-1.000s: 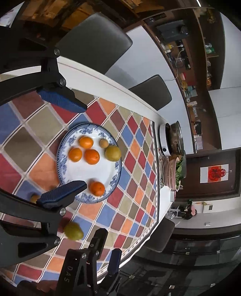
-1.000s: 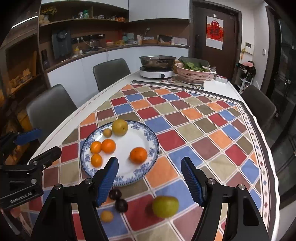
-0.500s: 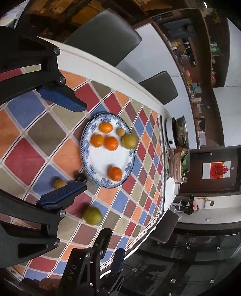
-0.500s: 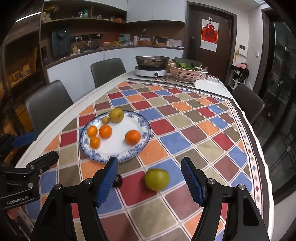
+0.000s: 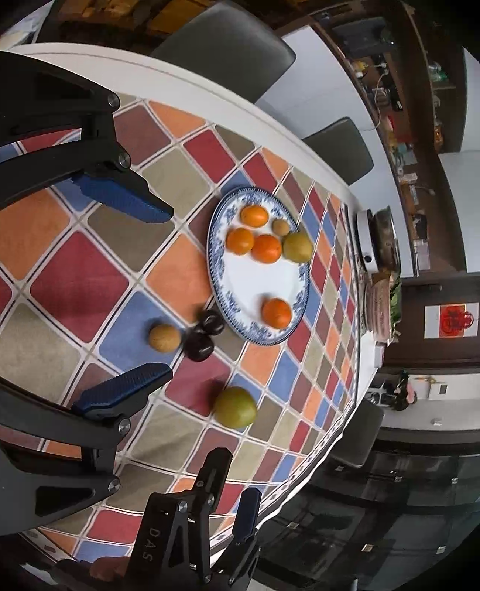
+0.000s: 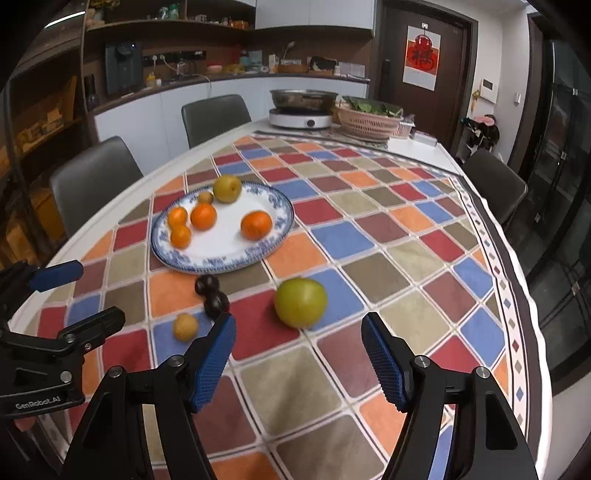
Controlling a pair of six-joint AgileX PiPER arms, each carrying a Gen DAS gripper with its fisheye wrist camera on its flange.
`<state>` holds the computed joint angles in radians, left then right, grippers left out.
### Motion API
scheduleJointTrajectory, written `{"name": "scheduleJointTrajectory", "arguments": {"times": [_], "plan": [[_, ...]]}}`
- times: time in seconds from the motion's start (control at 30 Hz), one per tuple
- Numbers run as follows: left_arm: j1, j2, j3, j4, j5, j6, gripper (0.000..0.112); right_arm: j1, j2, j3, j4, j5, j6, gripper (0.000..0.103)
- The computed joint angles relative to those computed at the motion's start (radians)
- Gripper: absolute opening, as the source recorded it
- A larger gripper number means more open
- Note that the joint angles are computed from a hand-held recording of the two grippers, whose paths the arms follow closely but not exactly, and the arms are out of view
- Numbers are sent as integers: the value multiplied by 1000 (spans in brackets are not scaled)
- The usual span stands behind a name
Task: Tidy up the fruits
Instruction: 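Withdraw both open tools from the plate toward the loose fruits, then grasp the small brown fruit with the left tool while the right tool grasps the green pear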
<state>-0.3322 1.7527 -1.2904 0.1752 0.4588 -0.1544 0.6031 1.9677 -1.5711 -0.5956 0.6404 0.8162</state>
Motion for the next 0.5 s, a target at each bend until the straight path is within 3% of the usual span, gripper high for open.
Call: {"name": "scheduleJointTrajectory", "arguments": {"times": [0.2,0.4,0.5], "plan": [[-18,28,29,10,-50,3,78,-19,6,45,29,-32,-23,71],[-13,82,9,-85,-71,110,77,-35,35,40,52,-55,-74,71],[-3,116,-23,-150,-58,173,71,-46,65,5,87,-58,-134,71]]}}
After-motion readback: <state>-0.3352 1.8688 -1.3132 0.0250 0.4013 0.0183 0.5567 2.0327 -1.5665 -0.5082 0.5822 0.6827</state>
